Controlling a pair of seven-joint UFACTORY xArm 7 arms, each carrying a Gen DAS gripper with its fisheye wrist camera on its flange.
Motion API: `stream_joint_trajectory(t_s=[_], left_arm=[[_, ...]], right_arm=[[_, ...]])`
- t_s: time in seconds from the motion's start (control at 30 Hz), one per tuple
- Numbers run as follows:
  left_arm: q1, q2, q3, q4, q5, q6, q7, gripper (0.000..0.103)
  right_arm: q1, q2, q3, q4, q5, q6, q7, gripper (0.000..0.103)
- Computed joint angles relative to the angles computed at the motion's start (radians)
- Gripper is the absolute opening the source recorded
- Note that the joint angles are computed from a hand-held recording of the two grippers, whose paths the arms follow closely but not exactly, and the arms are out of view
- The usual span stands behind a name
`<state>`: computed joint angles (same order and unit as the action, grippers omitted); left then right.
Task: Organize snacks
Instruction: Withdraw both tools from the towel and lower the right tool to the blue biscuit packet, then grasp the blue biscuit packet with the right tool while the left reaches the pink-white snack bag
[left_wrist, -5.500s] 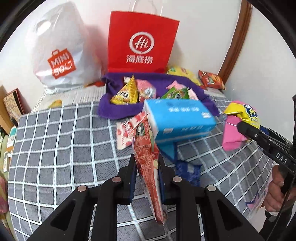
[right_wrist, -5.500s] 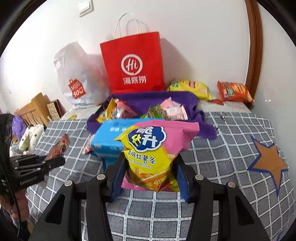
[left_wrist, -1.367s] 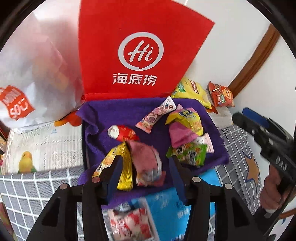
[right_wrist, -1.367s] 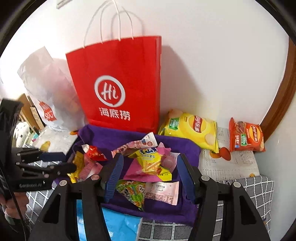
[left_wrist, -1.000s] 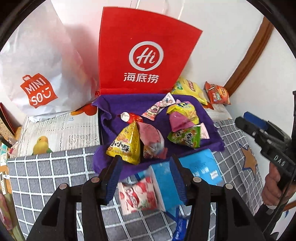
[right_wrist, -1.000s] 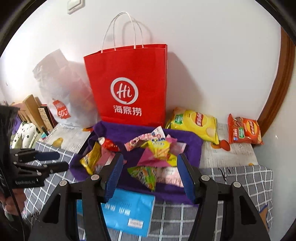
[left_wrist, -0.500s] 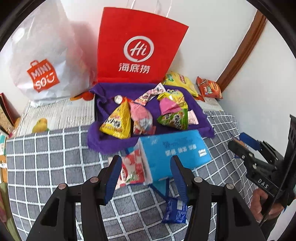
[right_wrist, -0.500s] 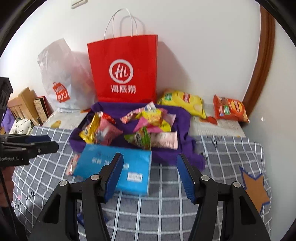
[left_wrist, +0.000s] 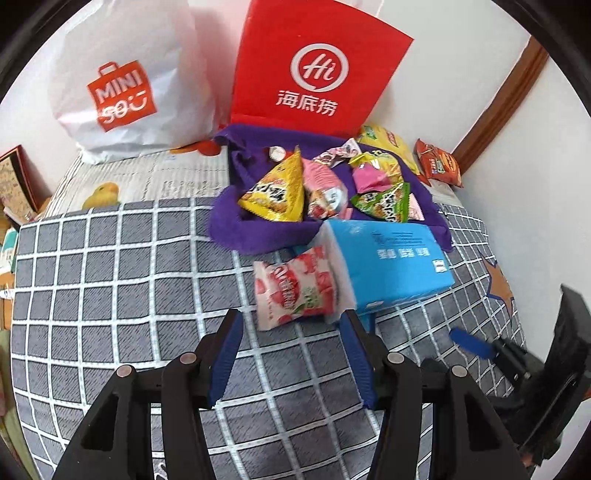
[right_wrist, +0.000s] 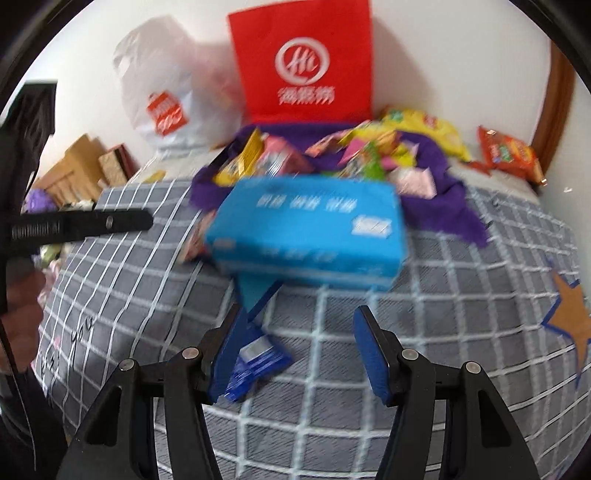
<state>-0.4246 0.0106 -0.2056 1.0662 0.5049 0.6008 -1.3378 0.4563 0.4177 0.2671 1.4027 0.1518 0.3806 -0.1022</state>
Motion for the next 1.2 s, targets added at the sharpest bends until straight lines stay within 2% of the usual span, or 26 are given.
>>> stream_joint_trajectory(t_s=[0.13,0.23,0.33,0.47,0.67,0.73,0.8,0.83,0.93,1.07,1.2], left_arm=[[0.005,-0.022,-0.002,-0.035,-0.002,-0.027,-0.007,0.052],[0.009,-0.024,-0.007,-0.042,0.011,-0.031,-0.014,0.052],[0.011,-0.028,-0.008,-0.051,0.006,-0.04,-0.008,0.052],[0.016,-0.039,-0.01,-0.067,0.008,-0.049,-0.014,0.052],[0.028,-0.048,-0.015,-0.087,0.022,-0.048,-0.038,0.052],[0.029,-0.039,-0.016,-0.083,0.032,-0.04,-0.047,0.052],[0.027,-0.018,-0.015,-0.068,0.037,-0.026,-0.047,0.052],[0.024,-0.008,-0.013,-0.06,0.041,-0.019,-0.048,0.052],[0.008,0.027,-0.005,-0.024,0.077,0.022,-0.055,0.052],[-0.013,0.076,0.012,0.022,0.082,0.053,-0.024,0.052],[-0.014,0.08,0.043,-0.003,0.104,-0.064,-0.093,0.052]], right_arm=[[-0.004,0.015,0.024,0.008,0.046,0.078,0.002,0.06],[-0.034,0.02,0.069,0.005,0.138,0.111,-0.045,0.06],[0.008,0.036,0.034,0.025,0.105,0.138,-0.014,0.06],[0.03,0.071,0.024,0.061,0.097,0.153,0.017,0.06],[0.074,0.12,-0.006,0.119,0.038,0.126,0.074,0.06],[0.112,0.125,-0.039,0.118,-0.033,0.099,0.1,0.059],[0.172,0.115,-0.098,0.092,-0.146,0.057,0.146,0.049],[0.19,0.11,-0.12,0.078,-0.192,0.034,0.17,0.049],[0.135,0.102,-0.071,0.045,-0.189,-0.016,0.138,0.044],[0.106,0.087,-0.092,0.022,-0.201,-0.051,0.153,0.043],[0.08,0.091,-0.136,0.015,-0.227,-0.105,0.191,0.043]])
